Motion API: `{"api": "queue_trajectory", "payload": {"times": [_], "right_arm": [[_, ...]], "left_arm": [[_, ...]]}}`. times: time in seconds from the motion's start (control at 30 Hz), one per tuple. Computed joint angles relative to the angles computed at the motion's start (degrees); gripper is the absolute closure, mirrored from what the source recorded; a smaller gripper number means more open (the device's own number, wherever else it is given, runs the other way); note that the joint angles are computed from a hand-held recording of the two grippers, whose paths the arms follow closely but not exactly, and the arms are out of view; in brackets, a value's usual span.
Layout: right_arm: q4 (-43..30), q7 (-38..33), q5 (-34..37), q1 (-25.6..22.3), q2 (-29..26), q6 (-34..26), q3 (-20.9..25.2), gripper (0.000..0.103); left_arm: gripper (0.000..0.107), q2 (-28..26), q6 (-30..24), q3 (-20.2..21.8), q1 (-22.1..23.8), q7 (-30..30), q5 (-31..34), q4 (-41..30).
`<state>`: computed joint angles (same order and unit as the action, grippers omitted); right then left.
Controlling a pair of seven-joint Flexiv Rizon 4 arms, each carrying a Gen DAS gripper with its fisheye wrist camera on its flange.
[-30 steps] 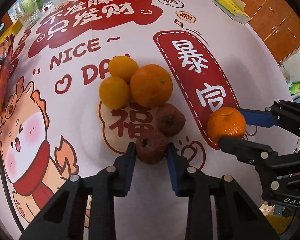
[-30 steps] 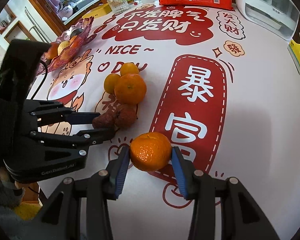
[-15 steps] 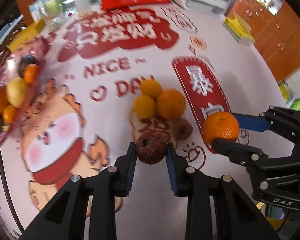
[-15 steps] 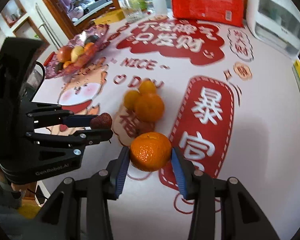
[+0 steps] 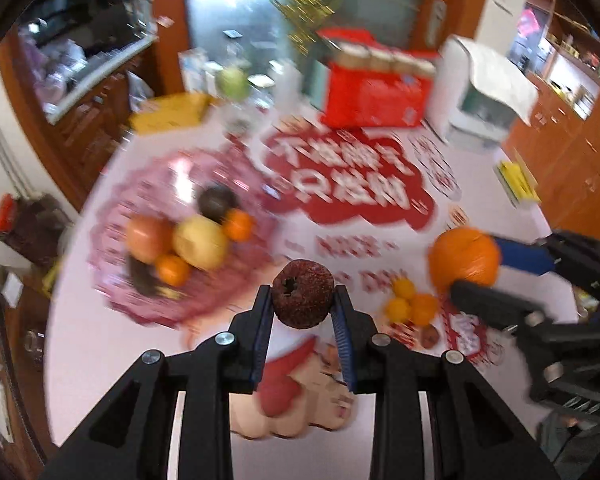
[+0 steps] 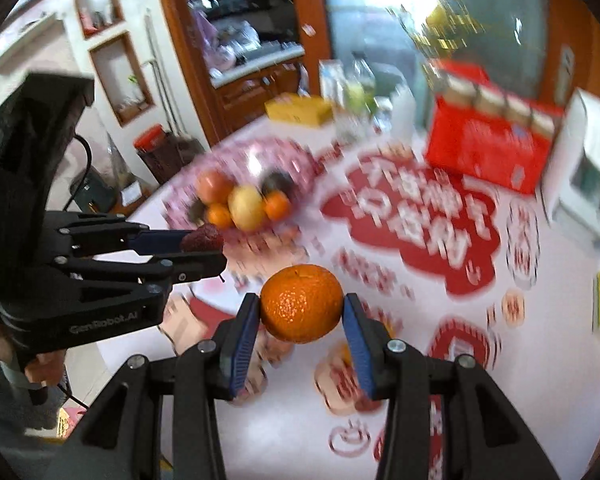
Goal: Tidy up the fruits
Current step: 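Carry the date and mandarin with both tools over the pink bowl, then open both tools to release the date and mandarin into the bowl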
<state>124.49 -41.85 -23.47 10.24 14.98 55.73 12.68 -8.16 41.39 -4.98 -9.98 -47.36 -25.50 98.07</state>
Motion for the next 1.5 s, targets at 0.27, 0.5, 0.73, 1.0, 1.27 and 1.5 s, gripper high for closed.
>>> {"api": "queue_trajectory", "payload": {"times": [0.27, 0.5, 0.73, 1.0, 1.27, 1.5], "right_arm": [[-10.6, 4.5, -10.3, -1.1, -8.2, 3.7, -1.6, 0.060], [-19.8, 7.3, -14.7, 1.1, -17.6, 2.1, -4.6, 0.060], [-26.0, 3.8, -9.3, 3.5, -26.9, 0.5, -7.4, 0.060], [-33.0, -3.0, -0.2, 5.0, -36.5, -2.3, -8.1, 0.060], [-38.6, -8.5, 4.4, 6.1, -42.6, -5.4, -8.5, 0.059], [-38.5, -9.1, 3.5, 7.1, -43.4, -3.3, -10.0, 0.058]], "left_arm": [[0.079, -5.6, 4.9, 1.2, 3.7, -2.5, 2.0, -9.7], [0.079, -13.9, 6.4, 1.5, 6.0, -7.5, 5.8, -20.9], [0.079, -23.5, 0.6, 1.7, 6.6, -12.3, 9.7, -32.1], [0.079, -33.1, -7.6, 2.2, 5.3, -13.4, 14.1, -40.3], [0.078, -38.8, -11.3, 2.6, 4.9, -14.7, 15.8, -46.0], [0.063, -39.8, -10.0, 2.8, 4.8, -14.9, 16.6, -47.0]]}}
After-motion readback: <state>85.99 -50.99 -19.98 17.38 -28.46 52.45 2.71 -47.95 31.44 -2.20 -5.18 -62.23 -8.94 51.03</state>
